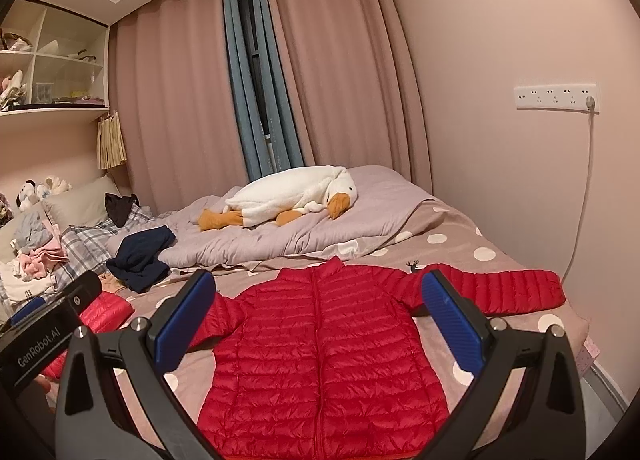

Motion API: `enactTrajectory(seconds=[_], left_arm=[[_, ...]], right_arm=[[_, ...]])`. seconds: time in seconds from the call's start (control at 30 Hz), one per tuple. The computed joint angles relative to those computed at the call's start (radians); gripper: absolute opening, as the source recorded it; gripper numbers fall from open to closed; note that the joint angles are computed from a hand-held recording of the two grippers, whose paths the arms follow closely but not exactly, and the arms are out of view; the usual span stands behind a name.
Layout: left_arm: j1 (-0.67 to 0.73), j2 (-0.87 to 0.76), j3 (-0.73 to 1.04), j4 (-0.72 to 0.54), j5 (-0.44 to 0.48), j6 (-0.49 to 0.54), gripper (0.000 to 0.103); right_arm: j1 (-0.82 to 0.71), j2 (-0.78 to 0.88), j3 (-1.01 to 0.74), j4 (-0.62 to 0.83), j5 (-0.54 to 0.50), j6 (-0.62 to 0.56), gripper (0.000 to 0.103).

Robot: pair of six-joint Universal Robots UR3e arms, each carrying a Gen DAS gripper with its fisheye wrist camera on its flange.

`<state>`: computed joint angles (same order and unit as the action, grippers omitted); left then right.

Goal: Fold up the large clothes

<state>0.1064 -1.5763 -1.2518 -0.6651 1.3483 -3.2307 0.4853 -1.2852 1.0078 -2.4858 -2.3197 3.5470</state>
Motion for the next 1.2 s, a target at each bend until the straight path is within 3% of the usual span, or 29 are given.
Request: enactTrajectory(seconds=[1.2], left_arm=[[0.035,0.006,-0.047,0.049,-0.042,-0.011,0.103]], right_arm=[[-0.021,0.001,0.007,0.013,0.056,-0.005,0.103]])
